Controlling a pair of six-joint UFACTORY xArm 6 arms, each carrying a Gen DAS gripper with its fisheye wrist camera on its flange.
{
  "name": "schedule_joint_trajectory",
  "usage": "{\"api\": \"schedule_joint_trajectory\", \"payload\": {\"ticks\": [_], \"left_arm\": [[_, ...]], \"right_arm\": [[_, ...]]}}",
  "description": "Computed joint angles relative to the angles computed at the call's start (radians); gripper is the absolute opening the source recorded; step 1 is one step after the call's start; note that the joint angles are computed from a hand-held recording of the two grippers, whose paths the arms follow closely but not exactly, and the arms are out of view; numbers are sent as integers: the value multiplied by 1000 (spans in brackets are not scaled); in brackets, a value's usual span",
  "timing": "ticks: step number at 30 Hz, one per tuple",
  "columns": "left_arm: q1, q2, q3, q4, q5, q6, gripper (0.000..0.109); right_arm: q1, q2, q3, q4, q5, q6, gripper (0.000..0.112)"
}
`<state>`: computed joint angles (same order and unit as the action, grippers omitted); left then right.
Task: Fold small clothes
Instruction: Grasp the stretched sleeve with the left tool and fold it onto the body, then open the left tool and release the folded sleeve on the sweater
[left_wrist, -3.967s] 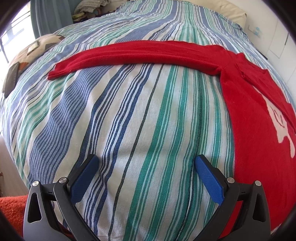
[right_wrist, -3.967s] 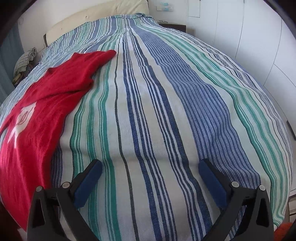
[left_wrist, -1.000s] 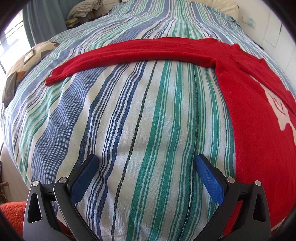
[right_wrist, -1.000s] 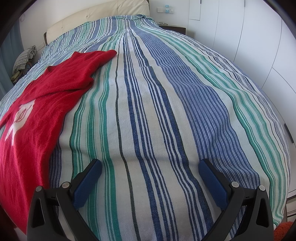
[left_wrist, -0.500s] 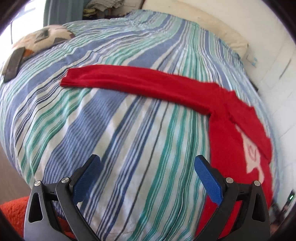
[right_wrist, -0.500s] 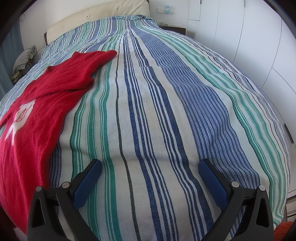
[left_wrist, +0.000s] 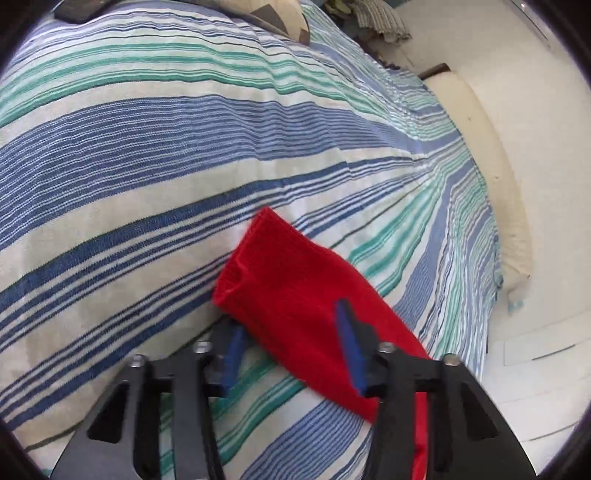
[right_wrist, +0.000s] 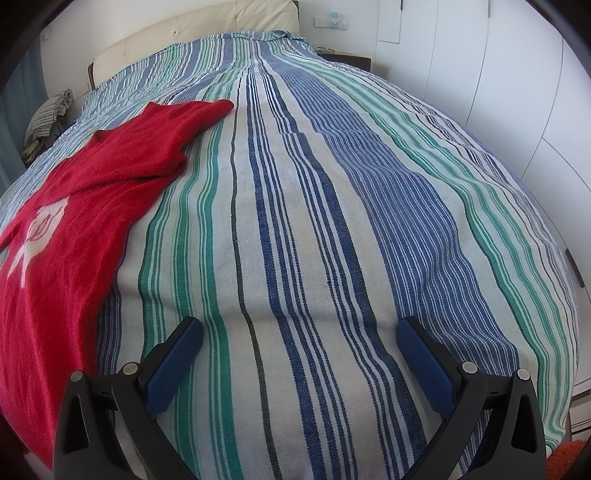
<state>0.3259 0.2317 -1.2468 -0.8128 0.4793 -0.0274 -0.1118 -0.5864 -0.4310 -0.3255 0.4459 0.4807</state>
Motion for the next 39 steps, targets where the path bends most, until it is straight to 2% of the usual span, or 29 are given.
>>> {"api": "schedule_joint_trajectory", "payload": {"ticks": [1,4,7,10,14,16,17,19,20,23,26,28,30,32,34,37,39], "left_arm": [[-1,-2,5,62,-17,-47,4],[-34,-46,18,241,-95,-130,3],[-122,-72,-73,406,-80,-106,3],[-263,-75,-219,408,-35,37,3],[-469,-17,-442,316,46,220,3],[-547,46,-557,240,133,289,5],[-578,79,-604,227,182,298,12],[-629,119,-631,248,259,277,75],[-648,107,-587,249,260,277,83],[-656,-5,-352,154,225,355,84],[-604,-141,-109,129,173,337,84],[-547,-229,42,167,129,293,84],[-493,-316,171,266,103,236,84],[-446,-356,236,396,89,193,84],[-428,-388,288,436,72,216,84],[-452,-393,307,442,56,256,84],[-489,-326,264,496,17,236,84]], "right_arm": [[-1,3,-2,-2,0,0,103],[-2,5,-4,-2,-1,-1,103],[0,6,-5,0,2,-1,103],[1,8,-8,2,8,-1,103],[2,18,-21,14,22,-10,103],[4,21,-23,13,23,-8,103],[3,23,-26,15,24,-10,103],[6,24,-27,14,26,-7,103],[6,24,-27,14,26,-7,103],[7,25,-27,16,26,-10,103],[5,25,-26,28,24,-25,103],[6,26,-26,26,26,-25,103],[8,30,-31,19,29,-20,103],[12,35,-34,7,32,-7,103],[13,38,-36,-2,31,3,103],[14,36,-32,-15,26,16,103],[14,36,-28,-24,19,23,103]]}}
